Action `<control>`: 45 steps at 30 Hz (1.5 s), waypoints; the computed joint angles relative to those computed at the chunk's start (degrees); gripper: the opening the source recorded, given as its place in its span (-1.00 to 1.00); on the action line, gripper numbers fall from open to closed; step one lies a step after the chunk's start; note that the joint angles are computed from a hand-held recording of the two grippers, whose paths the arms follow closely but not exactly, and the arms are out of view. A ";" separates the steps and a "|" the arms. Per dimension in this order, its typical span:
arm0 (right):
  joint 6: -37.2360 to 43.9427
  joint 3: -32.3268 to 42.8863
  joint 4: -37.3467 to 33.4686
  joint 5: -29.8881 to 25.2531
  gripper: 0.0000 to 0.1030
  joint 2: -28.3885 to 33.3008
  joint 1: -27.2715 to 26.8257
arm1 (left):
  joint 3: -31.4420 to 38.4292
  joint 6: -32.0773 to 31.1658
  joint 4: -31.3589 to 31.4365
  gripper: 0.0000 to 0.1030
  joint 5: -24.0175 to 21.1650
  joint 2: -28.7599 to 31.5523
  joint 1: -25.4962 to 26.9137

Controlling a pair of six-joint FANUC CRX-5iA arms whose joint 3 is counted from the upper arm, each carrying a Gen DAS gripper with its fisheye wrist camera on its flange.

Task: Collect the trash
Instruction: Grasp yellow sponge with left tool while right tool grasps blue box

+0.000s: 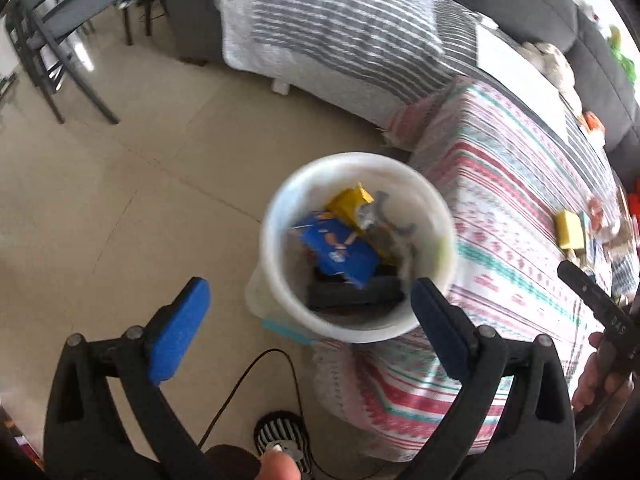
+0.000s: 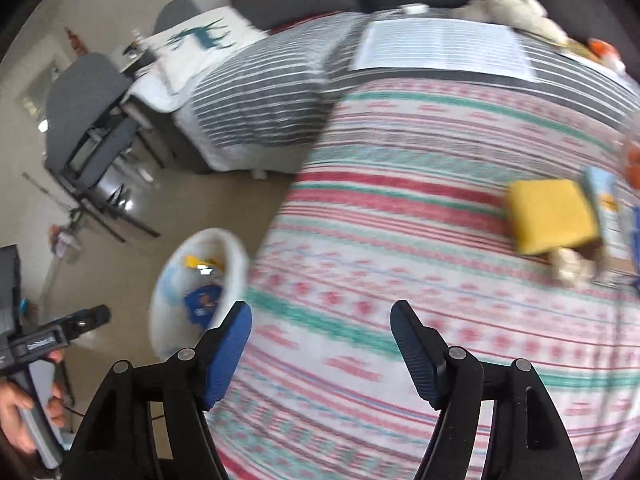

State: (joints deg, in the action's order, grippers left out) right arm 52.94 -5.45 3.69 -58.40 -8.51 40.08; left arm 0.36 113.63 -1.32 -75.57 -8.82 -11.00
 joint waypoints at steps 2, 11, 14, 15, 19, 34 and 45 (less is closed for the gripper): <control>0.03 -1.06 0.09 -0.63 0.43 -1.56 -2.89 | 1.74 0.36 -0.32 0.96 -0.05 1.63 -1.62; -2.08 -5.92 1.25 -1.13 0.47 -6.03 -15.60 | 7.73 0.86 0.66 0.97 1.53 9.39 -8.64; -2.15 -6.68 0.55 -1.07 0.48 -6.33 -19.50 | 10.51 1.33 0.76 0.97 2.30 12.63 -11.35; -2.10 -6.72 0.54 -1.74 0.48 -6.19 -21.36 | 11.49 1.25 0.87 0.97 2.49 13.62 -12.03; -1.85 -7.40 0.68 -1.78 0.48 -6.98 -25.73 | 17.88 0.30 0.08 0.97 3.00 19.33 -15.78; 5.64 -6.03 -5.23 -0.68 0.50 -4.95 -36.09 | 40.65 -4.11 -1.94 0.97 1.21 38.37 -24.57; 8.38 -3.33 -9.66 0.50 0.50 -1.55 -38.76 | 53.12 -14.23 -8.72 0.97 -2.84 47.47 -28.72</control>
State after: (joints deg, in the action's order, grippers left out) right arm 61.32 -8.78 -5.98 -57.90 -10.05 1.32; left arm 53.48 99.39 -10.04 -78.41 38.66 -39.73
